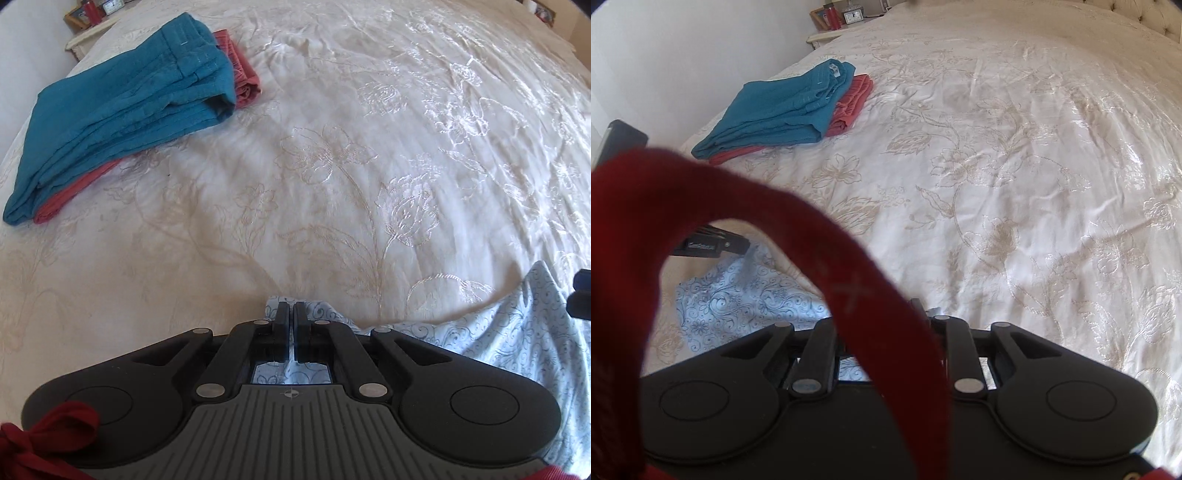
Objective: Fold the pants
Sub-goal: 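Smooth the folded pants with both grippers near each other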
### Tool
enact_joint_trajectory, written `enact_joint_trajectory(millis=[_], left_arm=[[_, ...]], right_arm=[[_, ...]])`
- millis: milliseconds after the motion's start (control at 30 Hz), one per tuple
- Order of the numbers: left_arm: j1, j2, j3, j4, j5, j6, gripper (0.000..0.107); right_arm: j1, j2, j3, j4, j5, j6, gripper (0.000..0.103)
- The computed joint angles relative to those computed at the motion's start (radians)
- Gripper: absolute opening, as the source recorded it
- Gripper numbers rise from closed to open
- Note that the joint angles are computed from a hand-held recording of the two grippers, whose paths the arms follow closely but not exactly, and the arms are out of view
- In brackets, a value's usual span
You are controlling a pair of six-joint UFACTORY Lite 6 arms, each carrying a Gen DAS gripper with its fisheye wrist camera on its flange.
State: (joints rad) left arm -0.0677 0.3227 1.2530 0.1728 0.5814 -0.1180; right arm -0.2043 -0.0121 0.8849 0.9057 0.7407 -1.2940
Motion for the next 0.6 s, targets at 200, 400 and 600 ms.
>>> enact_joint_trajectory(millis=[200, 400, 600], left_arm=[[0.067, 0.047, 0.082, -0.109, 0.014, 0.111, 0.004], [0.250, -0.084, -0.007, -0.251, 0.054, 0.255, 0.004], [0.417, -0.192, -0.151, -0.312, 0.067, 0.382, 0.004]], right_arm=[[0.156, -0.126, -0.105, -0.039, -0.076, 0.110, 0.032], [0.363, -0.133, -0.105, -0.033, -0.155, 0.200, 0.032], [0.581, -0.108, -0.106, -0.037, -0.249, 0.289, 0.032]])
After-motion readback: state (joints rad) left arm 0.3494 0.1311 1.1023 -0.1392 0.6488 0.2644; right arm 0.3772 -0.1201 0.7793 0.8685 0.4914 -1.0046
